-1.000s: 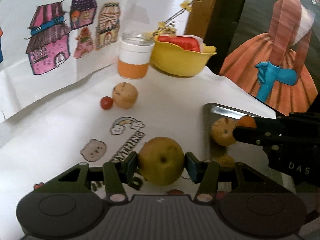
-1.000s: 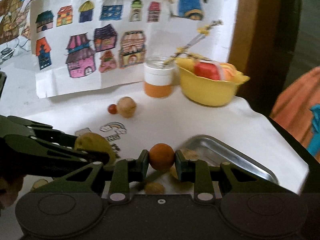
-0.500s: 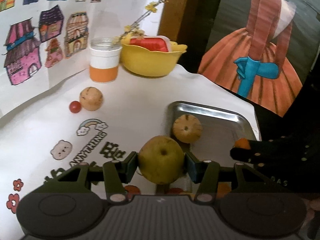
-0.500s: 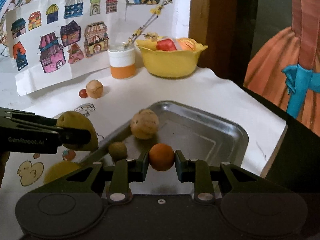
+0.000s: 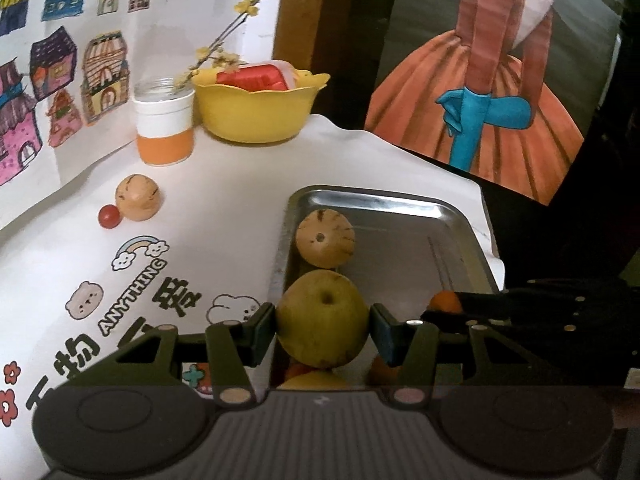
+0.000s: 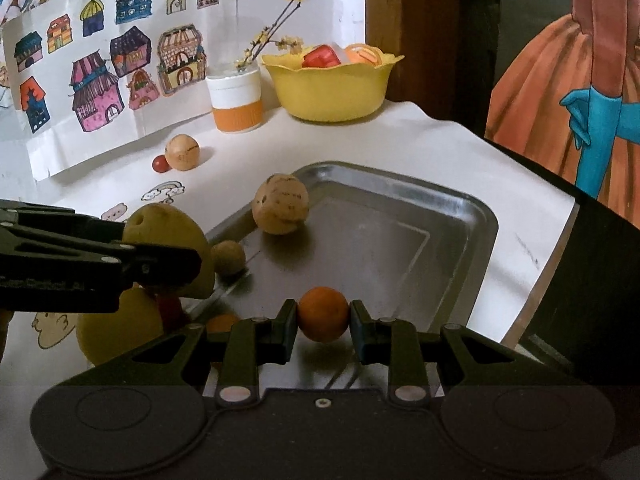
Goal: Organize fruits
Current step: 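Carry the pear with the left gripper while the right gripper carries the orange onto the tray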
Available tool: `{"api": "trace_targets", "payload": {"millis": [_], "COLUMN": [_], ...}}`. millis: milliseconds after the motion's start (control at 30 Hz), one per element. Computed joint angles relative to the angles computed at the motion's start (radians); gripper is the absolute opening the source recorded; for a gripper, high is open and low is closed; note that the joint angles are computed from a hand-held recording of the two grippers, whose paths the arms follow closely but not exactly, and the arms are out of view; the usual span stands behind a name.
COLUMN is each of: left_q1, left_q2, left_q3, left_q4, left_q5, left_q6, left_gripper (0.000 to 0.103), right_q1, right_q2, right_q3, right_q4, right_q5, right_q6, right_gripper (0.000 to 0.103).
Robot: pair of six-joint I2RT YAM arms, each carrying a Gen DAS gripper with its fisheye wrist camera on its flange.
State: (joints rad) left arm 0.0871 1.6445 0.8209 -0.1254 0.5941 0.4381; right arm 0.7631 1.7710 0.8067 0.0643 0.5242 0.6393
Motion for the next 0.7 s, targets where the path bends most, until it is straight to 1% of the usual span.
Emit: {"api": "trace_targets", "payload": {"millis": [233,333,567,700], "left_q1": [-0.021,-0.029,-0.027,-0.027], "left_q2": [-0.013,-0.029,-0.031,-0.03], "left_q3": [-0.026,-0.051,-0.053,-0.052], "left_q4": [0.0,0.025,0.025,0.022], "left_q5": [-0.003,-0.012,-0.012,-0.012], "left_q6": [0.016,0.023,0.022,0.02], "left_gripper": [0.056,0.056,0.056,0.056], "right_q1": [0.004,0.007,0.012,0.017], "right_q2": [0.008,0.009,0.012,0.012], "right_q3": [-0.014,-0.015,-0.017,-0.014], "right_q4": [0.008,0.009,0.014,0.013], "right_q5": [-0.012,-0.01,-0.01,-0.01], "right_q6": [0.024,0.027,0.037,0.044], "right_gripper": [0.03,0.03,0.03,0.035]}}
